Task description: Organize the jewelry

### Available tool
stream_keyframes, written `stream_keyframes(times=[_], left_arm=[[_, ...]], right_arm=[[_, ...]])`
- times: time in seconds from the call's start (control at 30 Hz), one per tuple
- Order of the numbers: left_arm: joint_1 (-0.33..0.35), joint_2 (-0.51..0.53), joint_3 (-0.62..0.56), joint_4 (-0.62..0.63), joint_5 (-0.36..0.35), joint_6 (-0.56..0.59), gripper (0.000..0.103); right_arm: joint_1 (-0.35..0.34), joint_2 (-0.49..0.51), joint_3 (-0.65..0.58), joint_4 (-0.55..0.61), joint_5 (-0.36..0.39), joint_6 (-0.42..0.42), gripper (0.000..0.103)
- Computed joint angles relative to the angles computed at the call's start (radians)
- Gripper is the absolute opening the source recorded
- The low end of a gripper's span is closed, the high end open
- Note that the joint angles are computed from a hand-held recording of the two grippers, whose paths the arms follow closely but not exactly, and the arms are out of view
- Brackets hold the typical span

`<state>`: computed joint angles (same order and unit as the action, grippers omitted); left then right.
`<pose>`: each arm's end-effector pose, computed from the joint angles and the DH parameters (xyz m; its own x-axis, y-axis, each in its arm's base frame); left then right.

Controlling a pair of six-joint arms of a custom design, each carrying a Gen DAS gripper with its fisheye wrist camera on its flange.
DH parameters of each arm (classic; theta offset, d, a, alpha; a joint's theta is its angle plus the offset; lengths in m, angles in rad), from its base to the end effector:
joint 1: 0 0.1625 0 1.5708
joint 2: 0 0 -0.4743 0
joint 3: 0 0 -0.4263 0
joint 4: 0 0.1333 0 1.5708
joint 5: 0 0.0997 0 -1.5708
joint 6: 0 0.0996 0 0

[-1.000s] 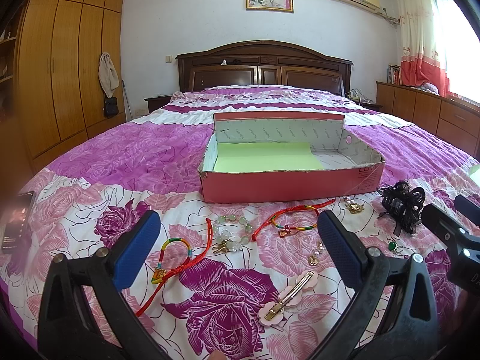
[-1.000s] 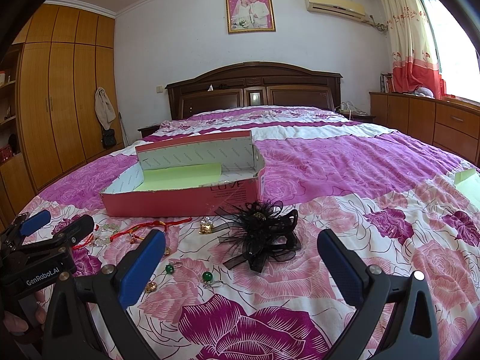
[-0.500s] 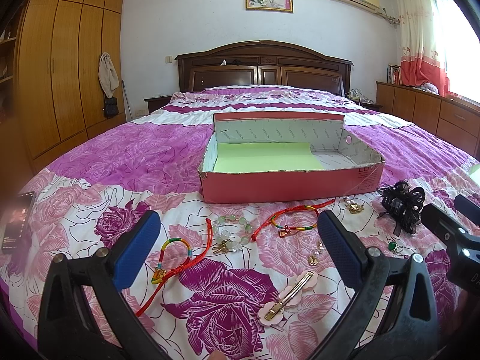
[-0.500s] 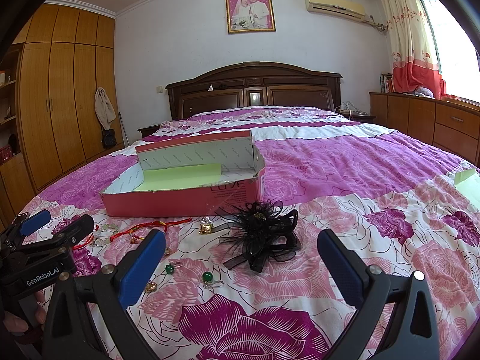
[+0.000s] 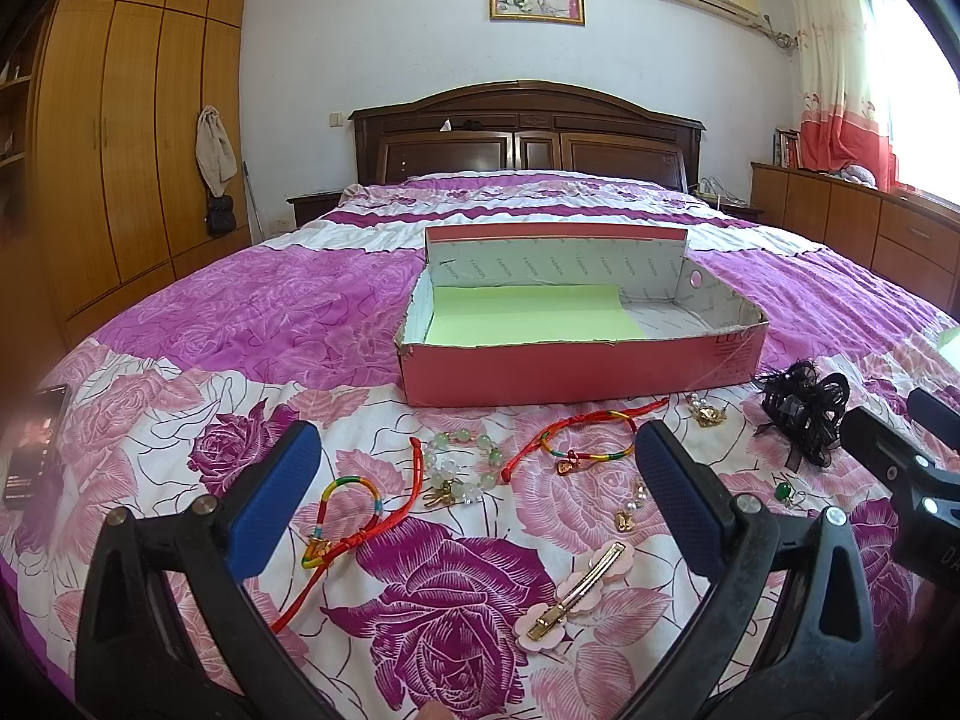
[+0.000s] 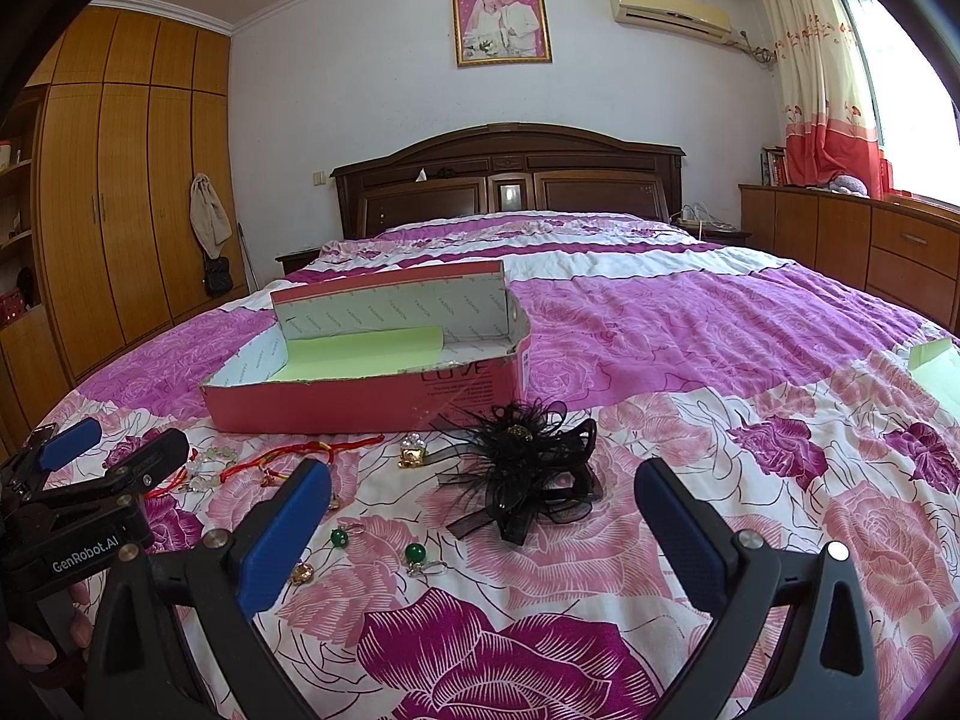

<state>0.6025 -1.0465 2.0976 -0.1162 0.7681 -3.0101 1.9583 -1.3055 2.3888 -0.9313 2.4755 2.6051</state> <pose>-0.2217 -0.4012 0.0882 -0.6523 0.3873 -0.6515 0.7549 0.4087 -0.5129 0.1906 -0.3216 0.1357 -0.7149 0.3461 0.6076 -0.4917 0.3689 -0.7887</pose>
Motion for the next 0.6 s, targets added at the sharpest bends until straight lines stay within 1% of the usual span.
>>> stream_keyframes(times=[0.6], left_arm=[[0.005,0.004,-0.008,0.010,0.007,0.001,0.098]], right_arm=[[0.004,0.005,-0.007,0.003,0.005,0.001,0.103]])
